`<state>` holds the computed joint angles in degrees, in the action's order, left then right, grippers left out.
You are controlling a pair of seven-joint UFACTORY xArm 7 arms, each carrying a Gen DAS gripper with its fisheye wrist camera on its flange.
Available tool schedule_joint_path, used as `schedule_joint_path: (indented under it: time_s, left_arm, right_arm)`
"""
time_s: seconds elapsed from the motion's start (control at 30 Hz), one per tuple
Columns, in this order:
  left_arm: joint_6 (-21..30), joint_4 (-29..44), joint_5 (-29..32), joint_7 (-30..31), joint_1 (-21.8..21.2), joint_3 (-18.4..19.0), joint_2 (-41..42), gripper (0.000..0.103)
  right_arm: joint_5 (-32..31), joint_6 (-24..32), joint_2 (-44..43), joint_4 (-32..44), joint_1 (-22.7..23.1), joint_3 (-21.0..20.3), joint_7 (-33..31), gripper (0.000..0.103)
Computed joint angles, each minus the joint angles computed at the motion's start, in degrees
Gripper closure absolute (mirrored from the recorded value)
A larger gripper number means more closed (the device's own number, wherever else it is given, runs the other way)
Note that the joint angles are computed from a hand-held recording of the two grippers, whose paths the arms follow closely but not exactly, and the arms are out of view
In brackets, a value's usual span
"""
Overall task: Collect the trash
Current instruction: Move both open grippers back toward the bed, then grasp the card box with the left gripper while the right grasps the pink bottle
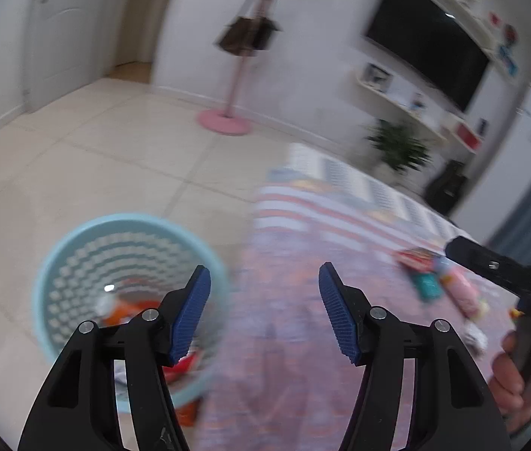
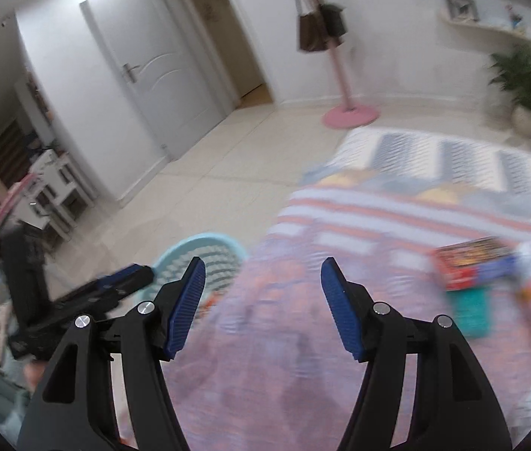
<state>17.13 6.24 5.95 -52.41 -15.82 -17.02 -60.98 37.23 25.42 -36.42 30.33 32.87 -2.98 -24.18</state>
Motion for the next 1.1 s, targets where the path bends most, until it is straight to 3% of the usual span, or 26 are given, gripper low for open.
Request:
schedule_joint_path:
  time_s: [0.07,0.17,0.27,0.4,0.53,0.6,0.73,0.83,0.87,0.97,1.1]
  left_arm:
    - [-4.55,3.11,0.33,0.81,-0.38,-0.65,6.36,0.044]
    - [-11.14,9.08,0.9,1.61,0.66,-2.75,16.98,0.034]
    - [-16.77,15.91,1.49,3.59,1.39,-4.12,28.24,0.033]
    - [-19.73,25.53,2.73,7.51,1.81,-5.49,42.42,0.033]
    - [-18.12,35.52,9.17,8.53,6.33,-9.86,54.87,0.031]
    - [-16.94,39.35,10.49,9.73,5.4,-8.61,59.8,0.031]
    - [-16.1,44.64,-0.27,22.59,5.9,-10.27,67.02,0.031]
    - [-16.3,48.0,-10.2,33.02,11.8,-17.37,72.11,0.03]
    - [-16.18,48.87,-11.38,34.02,11.96,-17.57,73.29,0.029]
    - [-14.71,52.91,-11.51,33.54,7.39,-12.72,77.59,0.029]
    - [-12.25,55.82,-14.17,36.56,5.88,-12.04,80.18,0.029]
  right_arm:
    - [-3.7,0.65,-2.79,-1.35,-3.77,0.12,0.13,0.042]
    - [-9.68,1.86,-7.54,-3.83,-9.36,-1.26,-0.7,0.042]
    - [-14.4,2.08,-10.52,-5.65,-14.33,-3.23,-1.76,0.041]
    - [-18.33,1.32,-10.53,-6.63,-19.69,-7.16,-4.7,0.04]
    - [-20.73,-0.75,-7.61,-7.08,-22.76,-8.78,-7.89,0.036]
    - [-20.84,-2.08,-5.1,-7.07,-23.32,-9.43,-8.86,0.036]
    - [-17.77,-2.57,0.76,-4.98,-21.87,-13.29,-12.81,0.036]
    - [-14.68,-1.2,3.23,-3.52,-21.47,-14.67,-15.74,0.036]
    - [-13.42,-0.73,4.33,-2.8,-21.19,-15.29,-17.03,0.036]
    - [-10.82,0.88,7.26,-0.86,-22.06,-14.79,-19.36,0.036]
    - [-8.13,4.41,10.02,1.07,-24.04,-13.49,-22.07,0.036]
